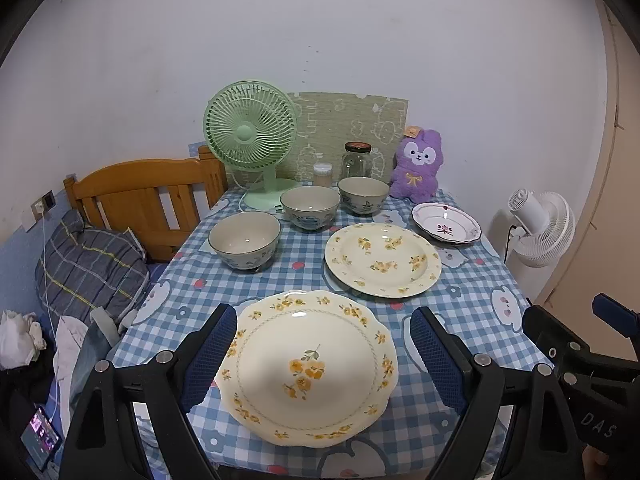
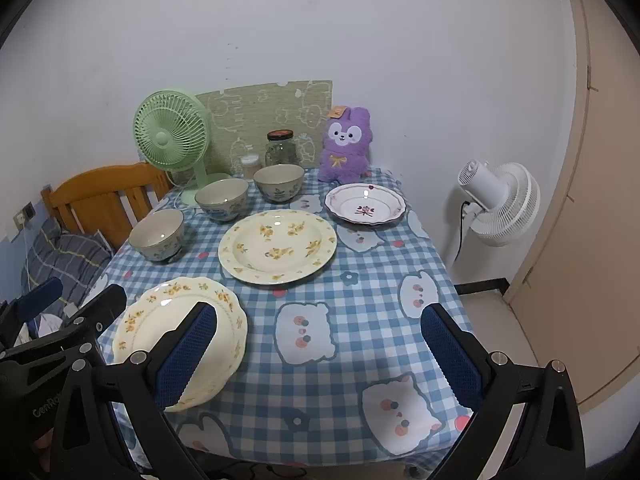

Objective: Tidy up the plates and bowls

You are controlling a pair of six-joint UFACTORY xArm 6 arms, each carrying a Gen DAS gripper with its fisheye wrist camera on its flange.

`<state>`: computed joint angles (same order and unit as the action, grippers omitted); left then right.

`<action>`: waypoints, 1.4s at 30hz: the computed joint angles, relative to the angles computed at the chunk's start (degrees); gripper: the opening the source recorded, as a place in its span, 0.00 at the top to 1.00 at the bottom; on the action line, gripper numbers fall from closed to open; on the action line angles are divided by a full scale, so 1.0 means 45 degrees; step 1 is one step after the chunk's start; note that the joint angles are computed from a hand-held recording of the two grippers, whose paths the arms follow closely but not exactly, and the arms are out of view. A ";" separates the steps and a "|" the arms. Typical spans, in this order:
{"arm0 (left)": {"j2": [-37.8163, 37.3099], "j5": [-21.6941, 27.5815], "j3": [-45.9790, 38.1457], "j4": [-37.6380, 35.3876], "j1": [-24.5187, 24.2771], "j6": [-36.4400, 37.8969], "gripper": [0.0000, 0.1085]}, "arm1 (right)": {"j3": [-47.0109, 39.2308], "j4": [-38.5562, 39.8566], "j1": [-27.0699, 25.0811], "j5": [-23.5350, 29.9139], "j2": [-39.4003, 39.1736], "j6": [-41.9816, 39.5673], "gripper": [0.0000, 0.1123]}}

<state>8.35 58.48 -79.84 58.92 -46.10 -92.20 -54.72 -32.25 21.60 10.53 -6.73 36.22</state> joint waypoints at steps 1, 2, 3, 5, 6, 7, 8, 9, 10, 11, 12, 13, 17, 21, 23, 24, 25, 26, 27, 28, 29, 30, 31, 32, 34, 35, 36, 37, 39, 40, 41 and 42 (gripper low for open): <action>0.0061 0.0016 -0.0070 -0.0012 -0.0018 0.0017 0.18 | -0.0016 -0.0050 0.0020 -0.0001 0.0015 0.0013 0.09; 0.0067 0.0022 -0.0072 -0.0016 -0.0035 0.0012 0.18 | 0.0002 -0.0033 0.0006 -0.0028 0.0007 -0.0008 0.09; 0.0071 0.0032 -0.0074 -0.0014 -0.0045 0.0002 0.18 | 0.0009 0.0027 0.0000 -0.0049 0.0010 -0.0073 0.09; 0.0072 0.0057 -0.0071 -0.0010 -0.0057 -0.0008 0.18 | -0.0007 -0.0049 0.0000 -0.0030 0.0019 -0.0006 0.09; 0.0056 0.0045 -0.0048 0.0014 -0.0056 -0.0030 0.18 | -0.0027 -0.0093 0.0011 -0.0008 0.0033 0.0043 0.09; 0.0056 0.0043 -0.0045 0.0015 -0.0060 -0.0038 0.18 | -0.0018 -0.0084 0.0009 -0.0012 0.0030 0.0041 0.09; 0.0056 0.0019 -0.0046 -0.0002 -0.0045 -0.0020 0.18 | -0.0018 -0.0084 0.0009 -0.0012 0.0030 0.0041 0.09; 0.0055 0.0025 -0.0042 0.0001 -0.0053 -0.0025 0.18 | 0.0016 0.0065 -0.0004 -0.0051 0.0017 -0.0088 0.09; 0.0062 0.0039 -0.0051 -0.0006 -0.0061 -0.0021 0.18 | -0.0012 -0.0149 0.0004 -0.0018 0.0029 0.0105 0.09; 0.0063 0.0051 -0.0053 0.0002 -0.0060 -0.0022 0.18 | 0.0007 -0.0122 -0.0009 -0.0045 0.0020 0.0104 0.09; 0.0057 0.0051 -0.0045 -0.0004 -0.0062 -0.0008 0.18 | 0.0026 -0.0015 -0.0017 -0.0098 0.0022 0.0037 0.09; 0.0049 0.0048 -0.0034 -0.0010 -0.0059 -0.0004 0.18 | -0.0015 0.0077 0.0002 -0.0103 0.0059 -0.0053 0.09; 0.0041 0.0175 0.0000 -0.0119 -0.0083 0.0031 0.18 | -0.0335 0.0871 0.0223 0.0035 0.0336 -0.0702 0.13; -0.0028 0.0217 -0.0003 -0.0253 0.0061 0.0116 0.20 | -0.0941 0.1179 0.0477 0.0390 0.0756 -0.0915 0.14; -0.0009 0.0337 -0.0082 -0.0305 0.0115 0.0292 0.22 | -0.1267 0.1397 0.0615 0.0618 0.0983 -0.1037 0.14; 0.0014 0.0325 -0.0160 -0.0461 0.0218 0.0478 0.23 | -0.1464 0.1556 0.0716 0.0730 0.1133 -0.1110 0.14; -0.0014 0.0245 -0.0157 -0.0605 0.0338 0.0604 0.23 | -0.1627 0.1844 0.0743 0.0792 0.1271 -0.1369 0.14; -0.0065 0.0105 -0.0102 -0.0742 0.0479 0.0709 0.24 | -0.1829 0.1831 0.0832 0.0926 0.1431 -0.1323 0.14; -0.0115 -0.0038 -0.0032 -0.0845 0.0621 0.0809 0.25 | -0.2089 0.1768 0.0940 0.1122 0.1634 -0.1208 0.14; -0.0172 -0.0216 0.0070 -0.0945 0.0767 0.0918 0.26 | -0.2262 0.1867 0.0963 0.1226 0.1776 -0.1276 0.14; -0.0190 -0.0334 0.0095 -0.1090 0.0902 0.1069 0.28 | -0.2486 0.1926 0.1054 0.1376 0.1962 -0.1271 0.15; -0.0190 -0.0438 0.0108 -0.1226 0.1013 0.1203 0.29 | -0.2722 0.1956 0.1152 0.1525 0.2165 -0.1247 0.16; -0.0194 -0.0582 0.0138 -0.1342 0.1133 0.1333 0.30 | -0.2844 0.1983 0.1173 0.1585 0.2290 -0.1263 0.16; -0.0184 -0.0723 0.0174 -0.1455 0.1266 0.1468 0.32 | -0.3064 0.1953 0.1240 0.1724 0.2499 -0.1196 0.17; -0.0163 -0.0921 0.0252 -0.1659 0.1497 0.1705 0.33 | -0.3480 0.2149 0.1357 0.1972 0.2921 -0.1246 0.17; -0.0145 -0.1065 0.0274 -0.1798 0.1628 0.1849 0.34 | -0.3655 0.2205 0.1402 0.2075 0.3089 -0.1246 0.17; -0.0112 -0.1235 0.0310 -0.1975 0.1789 0.2004 0.34 | -0.3909 0.2207 0.1475 0.2212 0.3331 -0.1184 0.17; -0.0108 -0.1361 0.0374 -0.2091 0.1911 0.2107 0.34 | -0.3991 0.2193 0.1493 0.2241 0.3446 -0.1151 0.17; -0.0047 -0.1606 0.0458 -0.2284 0.2148 0.2285 0.35 | -0.4331 0.2140 0.1578 0.2401 0.3827 -0.1031 0.17; -0.0015 -0.1769 0.0523 -0.2414 0.2288 0.2392 0.35 | -0.4551 0.2145 0.1625 0.2492 0.4074 -0.0985 0.17; -0.0008 -0.1925 0.0608 -0.2518 0.2405 0.2475 0.35 | -0.4724 0.2151 0.1663 0.2576 0.4253 -0.0954 0.17; 0.0032 -0.2081 0.0656 -0.2604 0.2518 0.2546 0.36 | -0.4939 0.2177 0.1706 0.2679 0.4478 -0.0939 0.18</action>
<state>8.50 49.11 -76.89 47.20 -34.77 -80.74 -76.94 -22.46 29.27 22.58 13.42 31.99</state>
